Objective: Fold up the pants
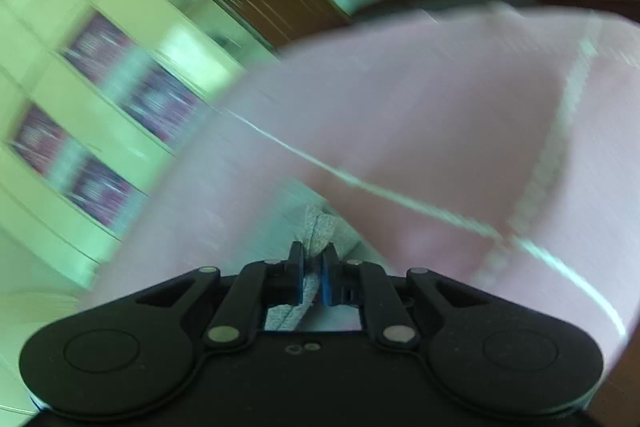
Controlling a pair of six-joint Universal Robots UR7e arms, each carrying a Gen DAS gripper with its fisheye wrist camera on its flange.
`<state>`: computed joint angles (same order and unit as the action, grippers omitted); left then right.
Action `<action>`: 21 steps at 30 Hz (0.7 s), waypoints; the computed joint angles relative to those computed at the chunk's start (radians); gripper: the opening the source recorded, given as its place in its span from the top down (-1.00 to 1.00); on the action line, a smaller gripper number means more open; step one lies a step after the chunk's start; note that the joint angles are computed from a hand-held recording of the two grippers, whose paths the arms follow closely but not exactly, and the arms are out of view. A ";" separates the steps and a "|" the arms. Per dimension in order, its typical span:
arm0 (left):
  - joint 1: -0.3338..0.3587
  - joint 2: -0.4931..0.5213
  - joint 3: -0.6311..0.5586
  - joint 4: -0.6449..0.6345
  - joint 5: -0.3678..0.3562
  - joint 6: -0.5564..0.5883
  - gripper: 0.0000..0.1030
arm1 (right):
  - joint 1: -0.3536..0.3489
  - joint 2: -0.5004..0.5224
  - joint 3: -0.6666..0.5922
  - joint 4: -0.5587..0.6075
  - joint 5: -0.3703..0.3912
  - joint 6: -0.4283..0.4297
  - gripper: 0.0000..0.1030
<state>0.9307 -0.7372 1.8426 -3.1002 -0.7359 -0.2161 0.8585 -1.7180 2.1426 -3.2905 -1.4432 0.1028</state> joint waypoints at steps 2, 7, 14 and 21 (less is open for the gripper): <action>-0.001 0.001 0.000 0.000 0.001 0.004 -1.00 | -0.029 -0.026 0.018 -0.001 0.059 0.008 0.98; -0.012 -0.004 0.020 -0.062 0.039 0.025 -1.00 | 0.046 -0.071 0.099 -0.189 -0.030 -0.136 0.64; -0.008 -0.011 0.010 -0.083 0.156 0.040 -1.00 | 0.325 0.054 -0.012 0.013 -0.053 -0.400 0.27; 0.019 -0.019 -0.022 -0.082 0.162 0.089 -1.00 | 0.572 0.329 -0.256 0.239 -0.105 -0.492 0.18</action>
